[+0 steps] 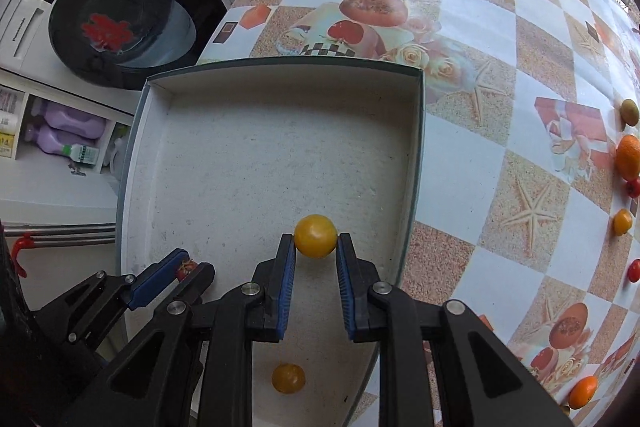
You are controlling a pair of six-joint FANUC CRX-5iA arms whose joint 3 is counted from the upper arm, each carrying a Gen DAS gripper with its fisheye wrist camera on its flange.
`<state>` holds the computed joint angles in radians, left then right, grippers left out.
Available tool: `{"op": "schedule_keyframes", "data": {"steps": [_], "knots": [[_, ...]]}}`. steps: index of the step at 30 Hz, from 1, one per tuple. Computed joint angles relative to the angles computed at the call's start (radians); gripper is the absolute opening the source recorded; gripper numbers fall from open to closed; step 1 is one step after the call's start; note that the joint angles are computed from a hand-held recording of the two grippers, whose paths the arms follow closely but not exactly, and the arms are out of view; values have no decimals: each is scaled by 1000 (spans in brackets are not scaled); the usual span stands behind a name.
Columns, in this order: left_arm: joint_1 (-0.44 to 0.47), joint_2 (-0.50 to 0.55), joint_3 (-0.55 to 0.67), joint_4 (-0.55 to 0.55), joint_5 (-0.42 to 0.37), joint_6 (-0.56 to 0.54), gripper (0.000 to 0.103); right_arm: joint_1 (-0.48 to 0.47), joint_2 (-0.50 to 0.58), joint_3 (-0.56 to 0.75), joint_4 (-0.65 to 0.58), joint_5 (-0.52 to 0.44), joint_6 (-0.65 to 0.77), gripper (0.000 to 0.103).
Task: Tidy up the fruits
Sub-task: 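Carry both tomatoes into the white tray and open both tools, then move both tools back over the table toward the fruit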
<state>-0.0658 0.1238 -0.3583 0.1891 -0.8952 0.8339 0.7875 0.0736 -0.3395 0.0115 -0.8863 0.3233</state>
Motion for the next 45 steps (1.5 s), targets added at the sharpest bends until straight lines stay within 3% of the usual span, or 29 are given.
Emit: {"op": "schedule_keyframes", "data": {"steps": [1, 2, 3, 4, 5, 7, 9, 13, 15, 16, 25, 33, 40, 45], "knots": [[0, -5, -5, -2, 9, -2, 22, -4, 9, 7, -11, -5, 10, 23], [-2, -8, -6, -13, 12, 4, 40, -10, 24, 20, -28, -10, 26, 23], [-2, -11, -7, -19, 16, 9, 74, -14, 35, 30, -41, -19, 37, 23], [0, -27, -22, -17, 40, 10, 85, -9, 36, 28, -30, -16, 27, 23], [4, -48, -45, -4, 76, -4, 87, -7, 40, 32, -29, -22, 30, 24], [2, -53, -47, -7, 74, -18, 87, -11, 45, 42, -39, -26, 44, 29], [-1, -48, -38, -22, 67, -10, 87, -21, 43, 46, -64, -11, 64, 44], [4, -54, -38, -17, 55, -2, 87, -21, 35, 45, -49, 0, 43, 62], [6, -58, -38, -24, 47, 1, 87, -21, 9, 26, -44, 36, 26, 82], [6, -60, -37, -29, 43, 2, 87, -16, -5, 15, -31, 47, 8, 86], [-20, -99, -43, -65, 6, 5, 87, 26, -159, -106, 93, 35, -187, 87], [-84, -150, -61, -50, -10, -31, 87, 101, -332, -235, 163, -71, -405, 87], [-180, -175, -59, -38, -21, -38, 87, 245, -554, -392, 205, -202, -685, 87], [-249, -176, -51, -20, -33, -37, 87, 443, -745, -483, 223, -407, -940, 87]]}}
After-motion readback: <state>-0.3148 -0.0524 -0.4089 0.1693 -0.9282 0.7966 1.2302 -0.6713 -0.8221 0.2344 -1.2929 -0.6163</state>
